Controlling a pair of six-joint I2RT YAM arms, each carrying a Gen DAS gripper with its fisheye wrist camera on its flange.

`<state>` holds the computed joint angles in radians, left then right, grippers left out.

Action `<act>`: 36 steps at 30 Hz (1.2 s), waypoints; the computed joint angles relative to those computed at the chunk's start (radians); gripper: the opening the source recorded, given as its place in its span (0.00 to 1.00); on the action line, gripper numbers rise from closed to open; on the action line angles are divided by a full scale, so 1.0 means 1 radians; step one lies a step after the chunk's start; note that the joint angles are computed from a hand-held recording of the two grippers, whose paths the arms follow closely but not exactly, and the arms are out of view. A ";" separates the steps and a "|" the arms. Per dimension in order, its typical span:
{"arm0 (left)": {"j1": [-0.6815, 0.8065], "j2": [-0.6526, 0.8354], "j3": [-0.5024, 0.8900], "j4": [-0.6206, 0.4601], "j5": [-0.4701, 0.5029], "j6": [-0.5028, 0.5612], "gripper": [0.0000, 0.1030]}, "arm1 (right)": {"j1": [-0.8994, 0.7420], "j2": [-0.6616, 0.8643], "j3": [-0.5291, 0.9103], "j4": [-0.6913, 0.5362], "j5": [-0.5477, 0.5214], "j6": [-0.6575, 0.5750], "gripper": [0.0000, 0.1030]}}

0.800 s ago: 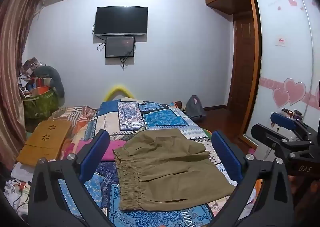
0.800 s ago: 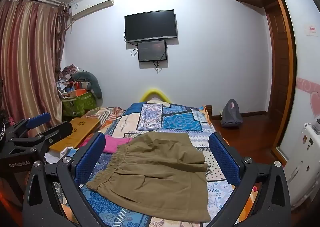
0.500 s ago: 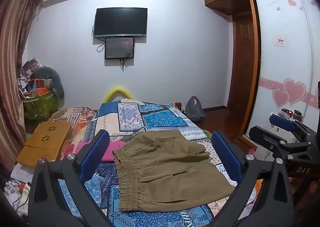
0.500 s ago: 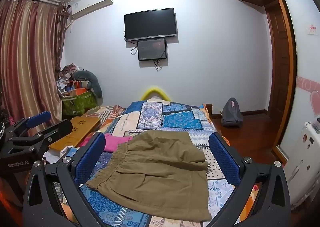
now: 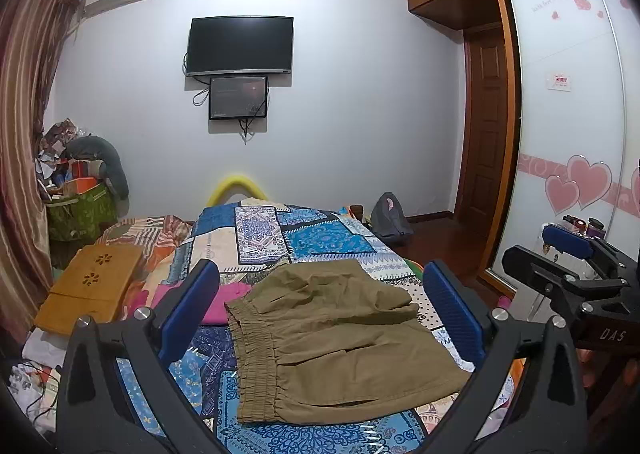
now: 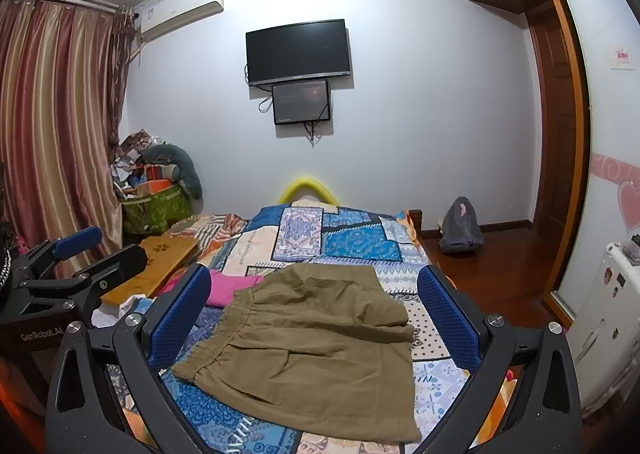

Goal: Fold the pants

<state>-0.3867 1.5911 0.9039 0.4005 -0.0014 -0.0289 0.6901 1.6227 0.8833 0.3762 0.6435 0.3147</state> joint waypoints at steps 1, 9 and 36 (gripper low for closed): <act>-0.001 0.000 0.001 -0.001 -0.001 -0.001 1.00 | 0.000 0.000 0.001 0.000 0.002 0.002 1.00; -0.008 -0.007 -0.004 -0.001 -0.010 0.006 1.00 | 0.010 -0.012 -0.004 -0.002 0.020 0.001 1.00; -0.006 0.001 0.003 0.003 -0.006 0.009 1.00 | 0.007 -0.020 -0.007 -0.012 0.021 -0.003 1.00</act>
